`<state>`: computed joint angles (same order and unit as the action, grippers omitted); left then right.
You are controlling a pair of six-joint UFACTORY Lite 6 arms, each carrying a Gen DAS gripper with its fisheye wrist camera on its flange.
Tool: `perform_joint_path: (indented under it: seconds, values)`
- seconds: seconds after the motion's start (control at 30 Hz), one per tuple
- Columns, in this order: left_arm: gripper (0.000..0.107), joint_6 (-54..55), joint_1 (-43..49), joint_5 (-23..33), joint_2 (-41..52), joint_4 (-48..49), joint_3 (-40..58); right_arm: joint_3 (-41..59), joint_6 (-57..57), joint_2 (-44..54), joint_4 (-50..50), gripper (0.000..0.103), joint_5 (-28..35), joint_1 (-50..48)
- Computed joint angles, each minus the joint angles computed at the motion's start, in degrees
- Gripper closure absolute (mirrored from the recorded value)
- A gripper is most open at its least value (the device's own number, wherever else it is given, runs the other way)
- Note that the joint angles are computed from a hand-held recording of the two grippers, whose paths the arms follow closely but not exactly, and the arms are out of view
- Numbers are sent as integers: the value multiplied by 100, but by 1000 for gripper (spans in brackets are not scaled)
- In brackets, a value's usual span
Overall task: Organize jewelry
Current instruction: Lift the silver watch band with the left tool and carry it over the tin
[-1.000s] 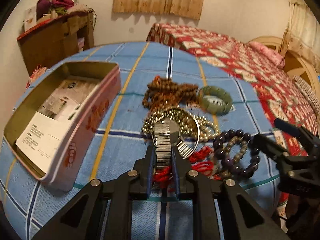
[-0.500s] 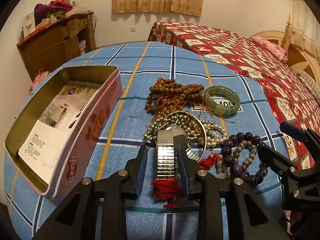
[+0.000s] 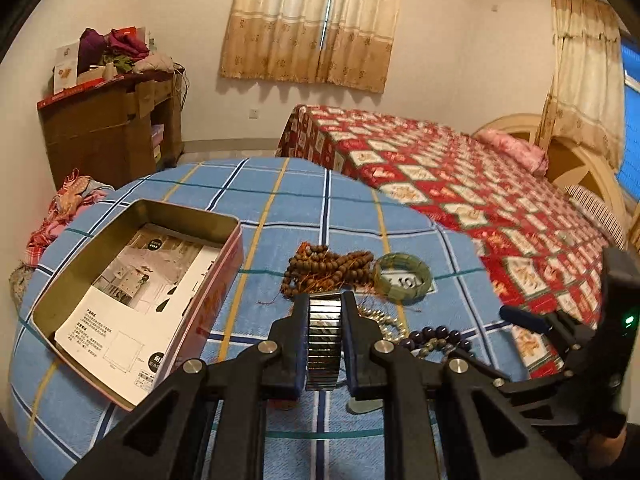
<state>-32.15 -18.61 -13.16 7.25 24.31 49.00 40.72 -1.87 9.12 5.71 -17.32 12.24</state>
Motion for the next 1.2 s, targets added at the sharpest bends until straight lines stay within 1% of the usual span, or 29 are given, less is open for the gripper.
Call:
perform_joint_path:
  seconds: [0.1, 0.13, 0.2, 0.23, 0.27, 0.3, 0.33, 0.37, 0.4, 0.43, 0.5, 0.53, 0.6, 0.67, 0.73, 0.8, 0.87, 0.93, 1.03, 1.13, 1.2]
  values:
    - [92, -528, 71, -190, -268, 592, -102, -6, -3, -7, 1, 7, -26, 8]
    - [92, -523, 41, -194, -265, 675, -72, 8, 18, 20, -9, 7, -30, 9]
    - [92, -148, -131, 71, -19, 434, 131, 21, 89, 29, -108, 7, 15, 2]
    - [92, -256, -146, 62, 76, 530, 143, 18, 121, 18, -158, 7, 35, 8]
    - [92, -502, -147, -19, 171, 718, 127, -5, 201, -13, -273, 10, 34, 6]
    - [92, -507, -170, -29, 217, 699, 128, -16, 291, -30, -397, 14, 38, 0]
    - [92, -272, -215, -14, 217, 450, 119, -13, 471, -42, -615, 17, 63, -12]
    - [92, -52, -237, -52, 134, 223, 36, -6, 659, -31, -831, 22, 73, -21]
    - [92, -64, -225, -130, 19, 235, -26, 5, 832, -12, -1031, 27, 87, -35]
    - [92, -206, -194, -209, -98, 403, -87, 48, 981, 46, -1200, 29, 118, -40]
    - [92, -570, -142, -311, -321, 870, -162, 133, 1110, 171, -1349, 37, 183, -40]
    - [92, -660, -148, -288, -306, 1015, -135, 161, 1145, 212, -1377, 38, 203, -32]
    - [92, -457, -181, -176, -130, 848, -61, 111, 1242, 151, -1471, 38, 174, -15]
    - [92, -726, -156, -136, 250, 1161, 72, 45, 1269, 61, -1533, 38, 125, 0]
    - [92, -518, -162, -100, 597, 954, 171, 21, 1268, 27, -1524, 38, 105, -7]
    - [92, -760, -182, 38, 790, 1199, 259, 30, 1364, 39, -1609, 38, 110, -34]
    - [92, -808, -149, -10, 842, 1270, 237, 63, 1575, 73, -1811, 38, 111, -88]
    - [92, -662, -132, -78, 772, 1121, 165, 93, 1660, 103, -1901, 38, 121, -104]
    - [92, -810, -49, -279, 495, 1213, -22, 89, 1676, 110, -1919, 38, 119, -84]
    - [92, -1152, 28, -375, -132, 1539, -230, 80, 1638, 98, -1876, 38, 118, -70]
    - [92, -1596, 110, -410, -424, 2012, -252, 72, 1659, 86, -1915, 38, 102, -68]
